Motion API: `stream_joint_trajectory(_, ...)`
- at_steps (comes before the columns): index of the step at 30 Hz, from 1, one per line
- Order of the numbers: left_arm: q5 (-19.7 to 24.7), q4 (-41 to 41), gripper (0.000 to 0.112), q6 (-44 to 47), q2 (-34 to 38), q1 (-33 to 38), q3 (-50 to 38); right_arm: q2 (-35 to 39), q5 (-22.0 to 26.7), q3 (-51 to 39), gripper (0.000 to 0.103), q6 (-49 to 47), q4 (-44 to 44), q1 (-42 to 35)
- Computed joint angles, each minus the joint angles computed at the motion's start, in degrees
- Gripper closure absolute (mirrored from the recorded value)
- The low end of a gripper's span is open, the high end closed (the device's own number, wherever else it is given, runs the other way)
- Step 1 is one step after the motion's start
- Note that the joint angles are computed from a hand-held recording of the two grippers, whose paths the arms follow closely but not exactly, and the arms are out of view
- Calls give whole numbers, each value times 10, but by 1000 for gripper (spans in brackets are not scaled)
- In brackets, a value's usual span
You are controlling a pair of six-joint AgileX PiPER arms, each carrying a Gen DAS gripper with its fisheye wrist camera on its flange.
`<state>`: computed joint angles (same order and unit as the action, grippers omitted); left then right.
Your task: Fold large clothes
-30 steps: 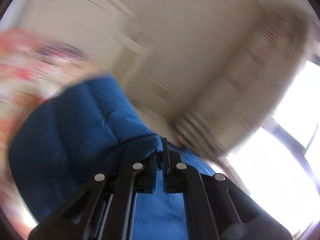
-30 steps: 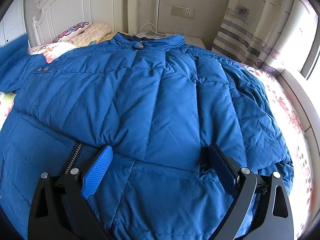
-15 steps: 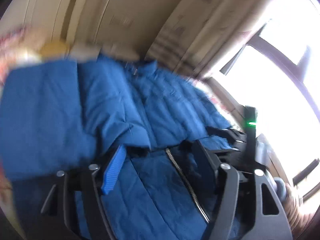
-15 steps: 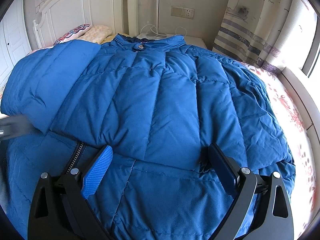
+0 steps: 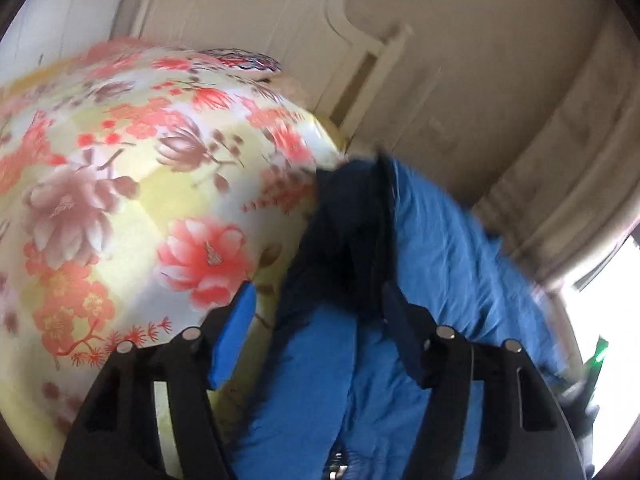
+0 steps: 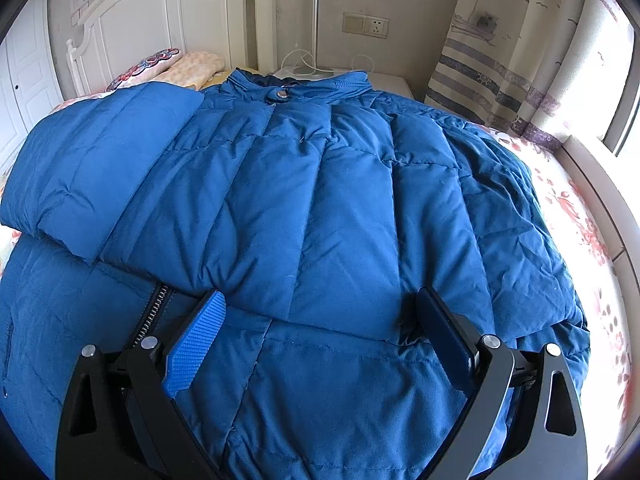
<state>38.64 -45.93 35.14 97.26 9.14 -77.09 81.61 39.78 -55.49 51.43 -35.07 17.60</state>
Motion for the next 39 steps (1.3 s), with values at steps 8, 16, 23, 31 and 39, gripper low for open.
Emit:
stream_joint_trajectory(8, 37, 43, 45, -17, 52, 16, -17, -20, 72, 26, 12, 194, -196, 102)
stream_joint_trajectory(16, 6, -65, 42, 64, 22, 45, 26, 71, 132, -77, 11, 137, -323, 290)
stream_joint_trajectory(23, -110, -261, 35, 212, -47, 75, 114, 265, 136, -298, 11, -32, -279, 315)
stream_joint_trajectory(31, -107, -192, 33, 151, -39, 67, 95, 230, -14, -316, 72, -70, -130, 225)
stream_joint_trajectory(39, -94, -170, 30, 161, -32, 52, 88, -92, -360, 54, 78, 199, 35, -77)
